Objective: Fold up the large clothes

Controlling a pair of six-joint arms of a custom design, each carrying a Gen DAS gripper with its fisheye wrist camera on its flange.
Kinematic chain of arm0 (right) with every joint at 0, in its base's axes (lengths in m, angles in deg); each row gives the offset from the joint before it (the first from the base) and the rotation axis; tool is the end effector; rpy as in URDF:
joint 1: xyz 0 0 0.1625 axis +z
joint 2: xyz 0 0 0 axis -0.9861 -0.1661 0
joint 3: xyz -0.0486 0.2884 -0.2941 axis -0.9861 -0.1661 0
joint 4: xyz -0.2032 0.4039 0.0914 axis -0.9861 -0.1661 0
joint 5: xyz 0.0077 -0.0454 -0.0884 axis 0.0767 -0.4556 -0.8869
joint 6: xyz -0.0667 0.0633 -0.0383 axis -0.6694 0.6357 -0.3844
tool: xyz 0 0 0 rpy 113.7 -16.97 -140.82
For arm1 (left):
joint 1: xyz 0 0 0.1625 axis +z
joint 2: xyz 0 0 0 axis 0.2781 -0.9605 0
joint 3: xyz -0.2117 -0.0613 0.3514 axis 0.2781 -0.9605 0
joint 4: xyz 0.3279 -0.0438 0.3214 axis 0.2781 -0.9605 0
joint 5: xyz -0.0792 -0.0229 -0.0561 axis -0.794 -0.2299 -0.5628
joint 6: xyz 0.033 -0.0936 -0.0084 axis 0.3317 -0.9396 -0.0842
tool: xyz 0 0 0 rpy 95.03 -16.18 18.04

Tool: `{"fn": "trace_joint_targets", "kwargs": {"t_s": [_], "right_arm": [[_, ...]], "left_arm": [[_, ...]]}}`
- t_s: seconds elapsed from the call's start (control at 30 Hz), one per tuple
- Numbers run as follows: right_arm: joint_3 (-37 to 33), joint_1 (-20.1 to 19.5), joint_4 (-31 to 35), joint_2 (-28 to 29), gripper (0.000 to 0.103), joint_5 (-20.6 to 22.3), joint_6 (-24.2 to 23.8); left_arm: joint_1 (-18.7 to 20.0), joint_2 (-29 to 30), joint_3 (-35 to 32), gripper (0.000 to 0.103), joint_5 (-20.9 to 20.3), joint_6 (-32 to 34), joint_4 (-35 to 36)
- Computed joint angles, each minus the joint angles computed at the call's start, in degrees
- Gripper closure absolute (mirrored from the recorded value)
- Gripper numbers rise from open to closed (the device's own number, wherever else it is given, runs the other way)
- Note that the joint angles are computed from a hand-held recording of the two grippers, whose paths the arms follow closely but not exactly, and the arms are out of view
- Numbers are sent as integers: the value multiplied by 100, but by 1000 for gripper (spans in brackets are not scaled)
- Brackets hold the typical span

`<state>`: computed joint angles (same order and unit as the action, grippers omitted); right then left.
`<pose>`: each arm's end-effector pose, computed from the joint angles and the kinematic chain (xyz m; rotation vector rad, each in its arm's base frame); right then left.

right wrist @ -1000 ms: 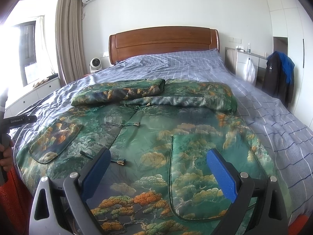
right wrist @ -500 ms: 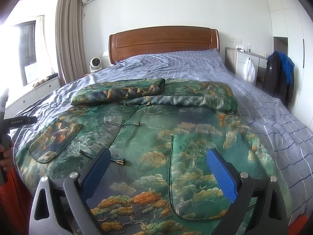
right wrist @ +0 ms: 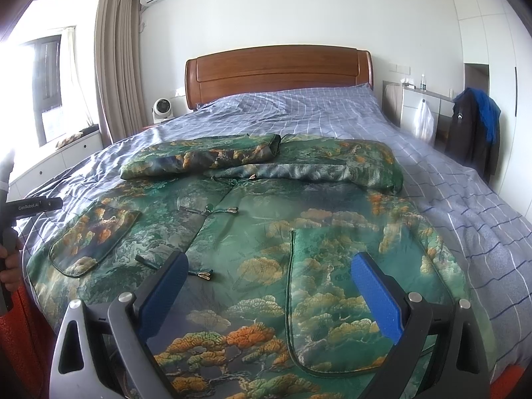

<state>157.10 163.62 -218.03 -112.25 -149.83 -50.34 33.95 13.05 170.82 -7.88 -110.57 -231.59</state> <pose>0.0466 -0.6809 0.3309 0.8151 -2.2794 1.1002 -0.2578 -0.6669 0.1143 -0.1616 1.9632 -1.1549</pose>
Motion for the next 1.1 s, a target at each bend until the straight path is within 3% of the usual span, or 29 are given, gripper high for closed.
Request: {"fn": "trace_joint_targets", "kwargs": {"t_s": [1.1], "right_arm": [[3, -18, -55, -1, 5, 15, 22]], "left_arm": [[-5, -67, 40, 1, -78, -238, 369]]}}
